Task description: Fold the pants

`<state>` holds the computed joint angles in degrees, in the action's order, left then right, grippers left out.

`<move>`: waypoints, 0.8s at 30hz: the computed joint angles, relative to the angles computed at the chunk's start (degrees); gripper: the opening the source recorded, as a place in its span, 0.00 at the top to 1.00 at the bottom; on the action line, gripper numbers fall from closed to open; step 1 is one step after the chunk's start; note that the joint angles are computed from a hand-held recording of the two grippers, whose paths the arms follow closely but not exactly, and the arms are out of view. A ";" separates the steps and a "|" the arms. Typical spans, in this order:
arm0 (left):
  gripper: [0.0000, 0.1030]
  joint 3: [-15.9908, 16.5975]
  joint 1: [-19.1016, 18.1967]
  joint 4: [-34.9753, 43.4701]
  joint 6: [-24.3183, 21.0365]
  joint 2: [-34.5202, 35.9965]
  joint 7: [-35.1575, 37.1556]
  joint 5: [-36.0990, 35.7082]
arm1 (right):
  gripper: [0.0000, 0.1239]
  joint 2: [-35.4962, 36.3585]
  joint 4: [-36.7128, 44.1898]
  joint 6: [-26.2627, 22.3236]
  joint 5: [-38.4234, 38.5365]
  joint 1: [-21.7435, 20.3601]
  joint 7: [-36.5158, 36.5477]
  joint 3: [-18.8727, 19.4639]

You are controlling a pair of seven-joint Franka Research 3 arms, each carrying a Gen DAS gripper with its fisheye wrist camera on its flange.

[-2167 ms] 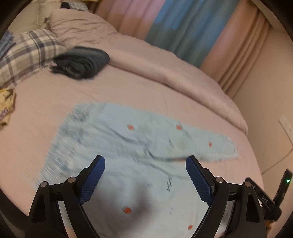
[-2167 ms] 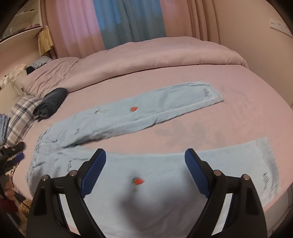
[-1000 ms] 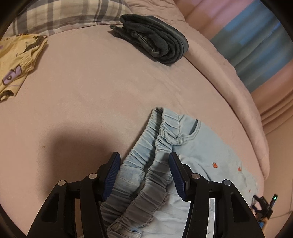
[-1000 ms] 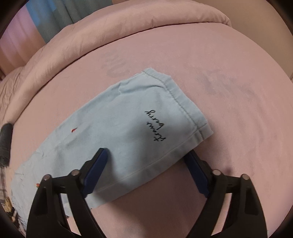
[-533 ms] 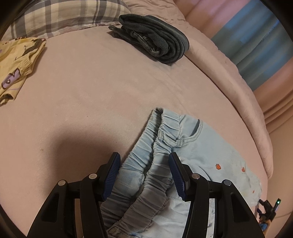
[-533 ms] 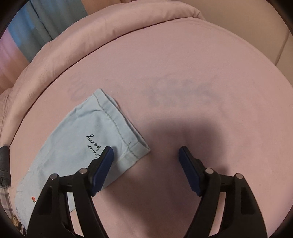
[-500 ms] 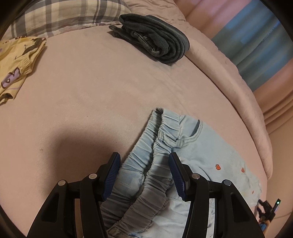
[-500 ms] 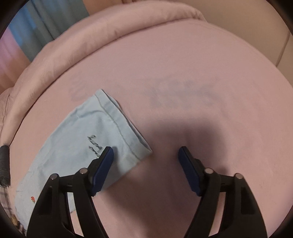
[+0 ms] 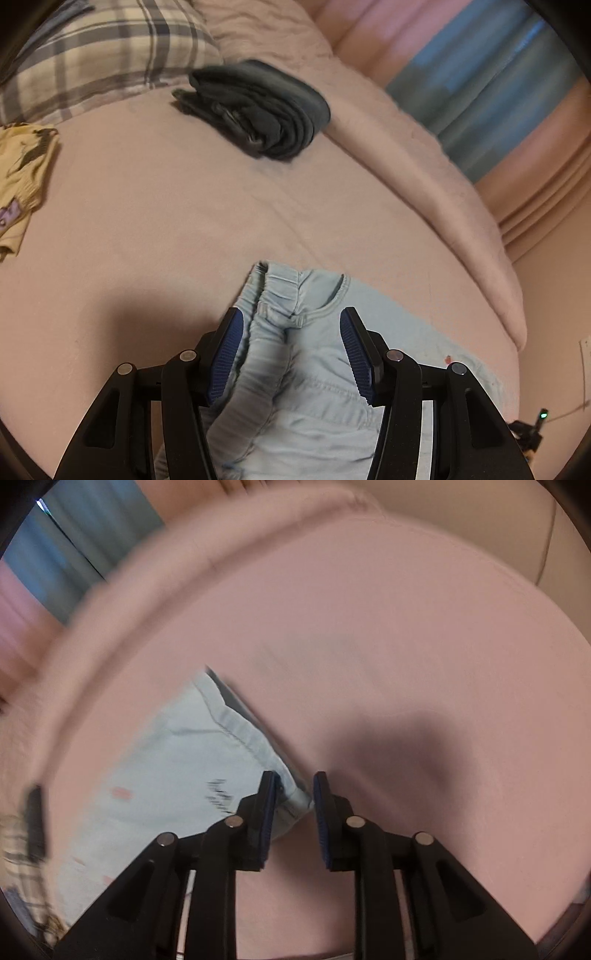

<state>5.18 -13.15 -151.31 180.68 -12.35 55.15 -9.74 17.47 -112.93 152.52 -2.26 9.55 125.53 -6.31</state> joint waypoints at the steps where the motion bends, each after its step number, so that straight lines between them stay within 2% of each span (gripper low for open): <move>1: 0.47 1.54 -1.32 2.23 -3.03 1.32 1.18 -0.70 | 0.74 0.47 0.81 -0.12 -0.91 0.53 1.32 -0.56; 3: 0.47 0.38 0.56 6.50 -7.64 4.45 2.62 -0.19 | 0.57 1.06 3.24 -1.33 -4.64 2.23 4.85 -2.22; 4: 0.47 -1.21 2.78 8.33 -9.11 6.07 0.79 2.30 | 0.43 1.68 4.88 -0.80 -7.66 3.43 7.67 -3.48; 5: 0.47 -2.13 4.00 9.43 -9.67 7.19 -0.06 3.15 | 0.36 2.62 6.84 -0.56 -9.49 3.98 9.39 -4.09; 6: 0.47 -2.57 4.51 10.43 -10.21 8.23 0.74 2.23 | 0.34 4.02 9.44 -0.42 -9.73 3.70 9.34 -3.81; 8: 0.47 -3.35 5.34 12.31 -11.18 10.71 3.28 -1.05 | 0.35 8.66 16.66 -0.72 -4.60 0.67 3.66 -0.24; 10: 0.47 -4.79 6.88 12.68 -11.65 12.03 1.80 0.93 | 0.35 13.36 23.24 -2.35 -0.65 -0.60 0.01 1.48; 13: 0.46 -6.91 8.93 12.90 -12.37 12.84 2.60 1.76 | 0.35 18.75 29.28 -3.94 0.33 0.70 -0.36 -0.31; 16: 0.46 -9.52 10.82 12.05 -11.07 12.49 11.17 -9.44 | 0.35 21.67 31.98 -5.86 0.32 1.98 1.19 -1.64; 19: 0.45 -10.92 11.53 12.39 -10.41 12.81 19.07 -18.84 | 0.34 22.21 30.83 -3.56 -4.15 4.65 0.30 -4.36; 21: 0.45 -11.74 11.91 12.81 -9.98 13.17 21.65 -23.27 | 0.35 23.50 33.10 -6.54 -6.26 5.58 -1.25 -4.97; 23: 0.45 -12.11 12.09 12.65 -9.61 12.91 21.16 -23.17 | 0.43 24.39 34.95 -7.00 -6.00 5.32 -0.76 -4.71; 24: 0.45 -12.13 12.06 12.57 -8.98 13.13 19.43 -20.63 | 0.47 24.83 35.59 -6.97 -5.88 5.36 0.01 -4.81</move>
<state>-6.95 -1.09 -138.74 171.70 0.77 74.58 -30.38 42.30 -77.35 145.55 -8.14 14.91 125.54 -11.12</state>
